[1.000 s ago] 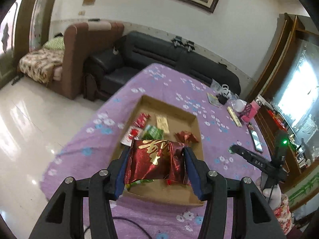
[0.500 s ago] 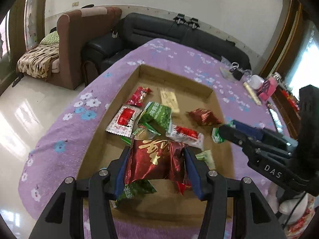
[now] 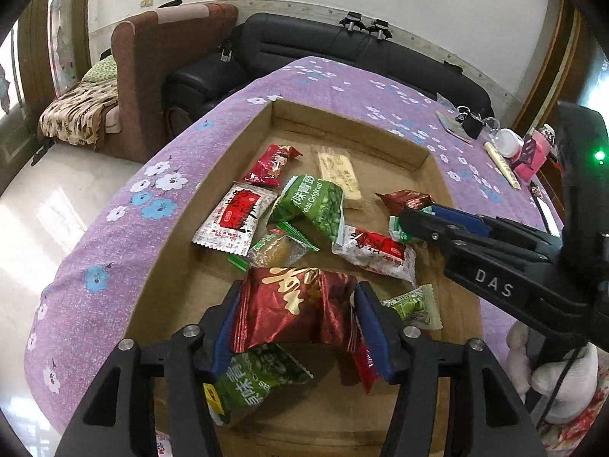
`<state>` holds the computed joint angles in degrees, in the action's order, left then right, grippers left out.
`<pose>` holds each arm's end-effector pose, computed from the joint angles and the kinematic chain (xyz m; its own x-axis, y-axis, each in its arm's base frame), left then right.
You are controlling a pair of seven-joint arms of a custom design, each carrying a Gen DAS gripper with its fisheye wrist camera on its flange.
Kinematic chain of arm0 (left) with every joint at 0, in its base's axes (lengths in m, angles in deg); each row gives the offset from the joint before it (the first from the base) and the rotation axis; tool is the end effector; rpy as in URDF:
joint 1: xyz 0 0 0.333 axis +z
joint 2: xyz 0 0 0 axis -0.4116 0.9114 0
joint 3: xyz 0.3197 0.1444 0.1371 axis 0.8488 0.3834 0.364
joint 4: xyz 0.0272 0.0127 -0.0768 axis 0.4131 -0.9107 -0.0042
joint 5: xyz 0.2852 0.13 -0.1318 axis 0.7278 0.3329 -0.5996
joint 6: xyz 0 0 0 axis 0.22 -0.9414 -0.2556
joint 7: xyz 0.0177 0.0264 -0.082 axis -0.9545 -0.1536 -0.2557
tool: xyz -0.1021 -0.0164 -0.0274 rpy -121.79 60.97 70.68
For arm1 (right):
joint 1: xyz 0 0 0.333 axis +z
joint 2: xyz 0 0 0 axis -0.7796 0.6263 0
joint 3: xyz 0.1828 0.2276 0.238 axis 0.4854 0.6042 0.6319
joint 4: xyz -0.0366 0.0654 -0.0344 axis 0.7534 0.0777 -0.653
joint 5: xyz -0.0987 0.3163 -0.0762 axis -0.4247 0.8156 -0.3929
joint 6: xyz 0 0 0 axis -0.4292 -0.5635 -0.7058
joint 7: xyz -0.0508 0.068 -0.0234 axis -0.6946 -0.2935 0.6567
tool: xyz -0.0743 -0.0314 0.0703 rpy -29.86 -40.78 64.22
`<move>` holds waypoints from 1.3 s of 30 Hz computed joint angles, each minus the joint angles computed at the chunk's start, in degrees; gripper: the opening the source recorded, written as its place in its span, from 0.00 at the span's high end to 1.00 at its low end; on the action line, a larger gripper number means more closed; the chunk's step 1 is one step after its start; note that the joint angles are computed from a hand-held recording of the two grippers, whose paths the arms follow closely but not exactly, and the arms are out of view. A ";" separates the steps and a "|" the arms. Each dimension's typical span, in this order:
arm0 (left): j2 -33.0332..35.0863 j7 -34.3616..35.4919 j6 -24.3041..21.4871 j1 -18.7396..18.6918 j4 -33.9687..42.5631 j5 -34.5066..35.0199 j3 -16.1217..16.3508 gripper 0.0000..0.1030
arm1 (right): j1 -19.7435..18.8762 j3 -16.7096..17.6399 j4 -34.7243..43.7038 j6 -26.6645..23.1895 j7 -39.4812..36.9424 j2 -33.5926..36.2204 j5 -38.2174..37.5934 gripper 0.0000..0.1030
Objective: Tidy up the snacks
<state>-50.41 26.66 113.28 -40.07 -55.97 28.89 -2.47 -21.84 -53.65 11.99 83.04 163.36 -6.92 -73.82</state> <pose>0.5721 -0.2304 0.4512 0.1536 -0.9722 0.1767 -0.7575 -0.2307 -0.6107 0.6717 0.4050 0.4337 0.5283 -0.8399 -0.1246 -0.6739 -0.3255 -0.6632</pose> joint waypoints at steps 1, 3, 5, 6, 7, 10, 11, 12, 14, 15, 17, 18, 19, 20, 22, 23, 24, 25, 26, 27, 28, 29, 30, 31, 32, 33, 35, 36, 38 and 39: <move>-0.06 -0.41 -0.14 -0.16 0.02 0.14 0.20 0.37 | 0.11 -0.20 0.42 -0.11 0.22 0.30 -0.04 0.68; -0.42 -1.41 0.41 -0.06 -0.39 0.25 0.41 0.36 | 0.22 -0.31 0.76 -0.08 0.36 0.56 -0.12 0.64; -1.08 -3.22 1.23 -0.28 -0.96 1.00 0.98 0.31 | 0.60 -0.75 0.58 0.53 0.61 0.46 -0.42 0.56; -1.24 -3.96 1.31 -0.43 -0.92 1.56 1.21 0.30 | 0.67 -0.75 0.34 0.83 0.54 0.28 -0.54 0.56; -1.70 -5.64 1.42 -1.00 -1.08 3.03 1.89 0.27 | 0.60 -0.53 -0.18 1.30 0.24 -0.09 -0.57 0.54; -2.90 -10.19 0.03 -2.00 -0.93 7.61 2.61 0.22 | 0.48 -0.12 -2.32 3.38 -0.15 -1.50 -0.27 0.51; -3.33 -11.83 -0.43 -2.10 -0.93 9.31 2.55 0.21 | 0.38 0.03 -3.18 4.13 -0.22 -2.07 -0.03 0.50; -3.87 -14.17 -1.16 -2.49 -0.86 11.83 2.67 0.20 | 0.56 -0.24 -4.48 5.17 0.09 -2.91 0.16 0.48; -4.66 -17.87 -3.54 -3.05 -0.46 16.04 2.33 0.13 | 0.66 -0.45 -6.50 6.99 0.38 -4.14 0.43 0.45; -5.22 -20.16 -5.50 -3.57 -0.28 18.60 2.17 0.11 | 0.58 -0.38 -8.10 8.21 0.36 -5.11 0.64 0.44; -6.32 -24.86 -10.13 -4.73 0.04 23.85 1.46 0.08 | 0.98 -1.09 -10.41 9.79 0.72 -6.50 0.62 0.42; -6.72 -26.06 -11.68 -4.75 0.09 25.42 0.90 0.07 | 1.70 -2.20 -12.15 11.18 1.38 -7.44 0.40 0.42; -7.21 -27.77 -14.19 -5.15 0.16 27.54 0.27 0.05 | 2.50 -3.40 -13.64 12.48 2.15 -8.21 0.12 0.41; -7.59 -29.26 -16.33 -5.38 0.17 29.37 -0.42 0.03 | 3.35 -4.66 -15.11 13.73 2.94 -8.89 -0.21 0.38; -8.48 -32.71 -21.36 -6.11 -0.02 33.49 -1.99 0.02 | 6.01 -8.49 -18.12 15.69 5.16 -10.29 -1.18 0.34; -8.70 -33.61 -23.33 -6.16 -0.05 34.54 -2.83 0.01 | 7.32 -10.36 -19.37 16.49 6.24 -10.80 -1.70 0.33; -9.01 -34.78 -25.64 -6.37 -0.14 35.90 -3.73 0.01 | 8.70 -12.28 -20.64 17.16 7.30 -11.31 -2.24 0.33; -9.23 -35.41 -27.07 -6.24 -0.25 36.64 -4.56 0.01 | 10.04 -14.18 -21.89 17.66 8.29 -11.75 -2.77 0.33; -9.42 -35.89 -28.83 -6.19 -0.28 37.15 -5.46 0.01 | 11.35 -16.06 -23.03 17.99 9.29 -12.17 -3.25 0.33; -9.57 -36.10 -29.76 -5.87 -0.34 37.41 -6.27 0.01 | 12.72 -17.94 -24.14 18.32 10.35 -12.55 -3.69 0.33; -9.63 -36.10 -30.56 -5.55 -0.30 37.51 -7.13 0.01 | 14.15 -19.88 -25.38 18.81 11.46 -12.92 -4.07 0.33; -9.66 -35.96 -31.07 -5.23 -0.26 37.39 -7.79 0.01 | 15.21 -21.30 -26.43 19.28 12.30 -13.25 -4.36 0.32; -9.70 -35.75 -31.67 -5.10 -0.22 37.18 -8.37 0.01 | 16.43 -22.92 -27.53 19.77 13.16 -13.56 -4.58 0.32; -9.77 -35.71 -31.93 -5.00 -0.26 37.17 -8.82 0.01 | 17.89 -24.75 -28.75 20.34 14.10 -13.92 -4.68 0.32; -9.71 -35.57 -32.02 -4.90 -0.17 37.08 -9.16 0.01 | 18.39 -25.37 -29.74 20.99 14.47 -14.31 -4.64 0.31; -9.62 -35.28 -32.19 -4.89 -0.10 36.81 -9.47 0.01 | 18.70 -25.72 -30.87 21.85 14.64 -14.78 -4.45 0.31; -9.62 -34.82 -32.05 -4.87 -0.24 36.37 -9.85 0.01 | 20.62 -28.00 -32.58 22.77 15.05 -15.26 -3.69 0.29; -9.46 -34.29 -32.09 -4.96 -0.12 35.85 -10.06 0.01 | 21.50 -29.04 -33.15 23.07 15.15 -15.29 -3.21 0.29; -9.19 -33.20 -32.15 -5.12 0.12 34.91 -10.25 0.01 | 22.58 -30.28 -34.27 23.51 14.90 -15.51 -2.24 0.28; -9.10 -32.99 -32.24 -5.29 0.14 34.73 -10.32 0.01 | 23.03 -30.79 -34.78 23.70 14.73 -15.66 -1.74 0.28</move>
<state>-59.51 -6.34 81.04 -45.36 -55.82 63.63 -12.79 1.19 -84.44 -22.80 106.74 178.09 -22.58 -75.56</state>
